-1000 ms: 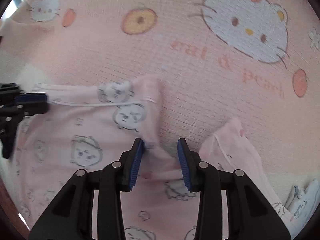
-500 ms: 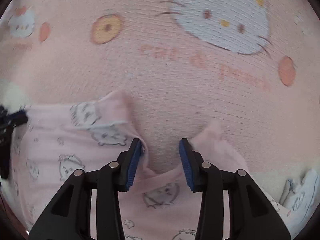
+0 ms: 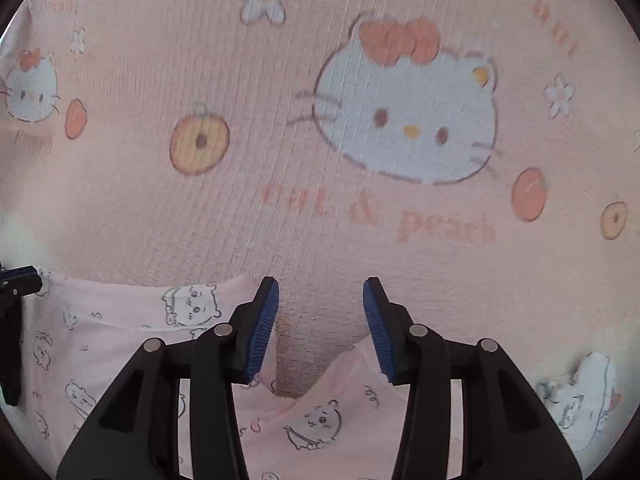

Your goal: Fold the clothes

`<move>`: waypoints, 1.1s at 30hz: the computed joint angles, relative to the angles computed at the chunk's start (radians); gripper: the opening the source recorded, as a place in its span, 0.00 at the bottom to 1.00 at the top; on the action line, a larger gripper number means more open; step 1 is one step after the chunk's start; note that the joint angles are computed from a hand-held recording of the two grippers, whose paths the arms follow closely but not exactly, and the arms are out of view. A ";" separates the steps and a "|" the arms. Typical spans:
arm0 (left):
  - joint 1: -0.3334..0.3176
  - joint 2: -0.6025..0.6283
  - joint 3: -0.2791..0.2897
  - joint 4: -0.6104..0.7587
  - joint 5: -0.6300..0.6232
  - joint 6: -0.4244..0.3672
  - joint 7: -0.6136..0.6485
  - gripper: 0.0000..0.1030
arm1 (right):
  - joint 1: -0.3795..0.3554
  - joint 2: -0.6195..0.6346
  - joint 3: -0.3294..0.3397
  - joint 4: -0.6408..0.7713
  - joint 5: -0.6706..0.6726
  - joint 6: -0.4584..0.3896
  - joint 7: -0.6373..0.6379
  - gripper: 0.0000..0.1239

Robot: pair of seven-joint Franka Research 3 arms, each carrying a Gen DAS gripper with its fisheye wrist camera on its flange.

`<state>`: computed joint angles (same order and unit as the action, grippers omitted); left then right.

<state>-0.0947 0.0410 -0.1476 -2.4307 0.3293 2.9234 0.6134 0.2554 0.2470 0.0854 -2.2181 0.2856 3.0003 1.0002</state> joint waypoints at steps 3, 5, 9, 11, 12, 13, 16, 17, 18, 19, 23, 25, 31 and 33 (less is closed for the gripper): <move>-0.028 0.082 -0.044 0.106 -0.062 -0.026 0.121 0.19 | -0.039 -0.045 -0.001 -0.007 0.029 -0.109 -0.040 0.37; -0.056 0.138 -0.049 0.172 -0.045 -0.048 0.160 0.19 | -0.059 -0.038 -0.013 0.013 0.041 -0.177 -0.064 0.37; -0.062 0.288 -0.077 0.337 -0.070 -0.051 0.257 0.19 | -0.093 -0.026 -0.037 0.004 0.069 -0.227 -0.100 0.37; -0.086 0.360 -0.060 0.440 -0.059 -0.087 0.279 0.19 | -0.109 -0.007 -0.038 0.009 0.091 -0.233 -0.113 0.37; -0.097 0.393 -0.052 0.489 -0.052 -0.109 0.288 0.19 | -0.123 -0.003 -0.033 0.012 0.114 -0.234 -0.137 0.37; -0.081 0.429 -0.071 0.533 -0.074 -0.125 0.325 0.19 | -0.136 0.000 -0.029 0.015 0.136 -0.237 -0.160 0.37; -0.098 0.501 -0.048 0.625 -0.073 -0.148 0.361 0.19 | -0.104 0.030 -0.081 0.026 0.041 -0.200 -0.120 0.37; -0.118 0.520 -0.024 0.652 -0.051 -0.152 0.352 0.19 | -0.092 0.045 -0.100 0.032 -0.013 -0.186 -0.090 0.37; -0.146 0.522 0.012 0.663 -0.021 -0.154 0.319 0.19 | -0.114 0.053 -0.085 0.042 0.004 -0.186 -0.115 0.37; -0.185 0.516 0.062 0.669 0.019 -0.168 0.257 0.19 | -0.131 0.061 -0.074 0.052 0.025 -0.186 -0.145 0.37; -0.170 0.477 0.037 0.630 0.060 -0.135 0.201 0.19 | -0.150 0.056 -0.082 0.066 0.006 -0.175 -0.105 0.39; -0.111 0.476 -0.056 0.620 0.004 -0.114 0.316 0.19 | -0.203 0.034 -0.032 0.058 0.095 -0.186 -0.187 0.39; -0.136 0.528 -0.096 0.682 -0.069 -0.215 0.475 0.19 | -0.212 0.018 -0.023 0.059 0.193 -0.291 -0.318 0.39; -0.165 0.527 -0.056 0.670 -0.053 -0.181 0.432 0.19 | -0.184 0.023 -0.056 0.047 0.148 -0.245 -0.280 0.39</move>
<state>-0.2594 0.5678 -0.2039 -1.7605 0.2761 2.7422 1.0456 0.0715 0.2698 0.0291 -2.1712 0.4331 2.7549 0.7206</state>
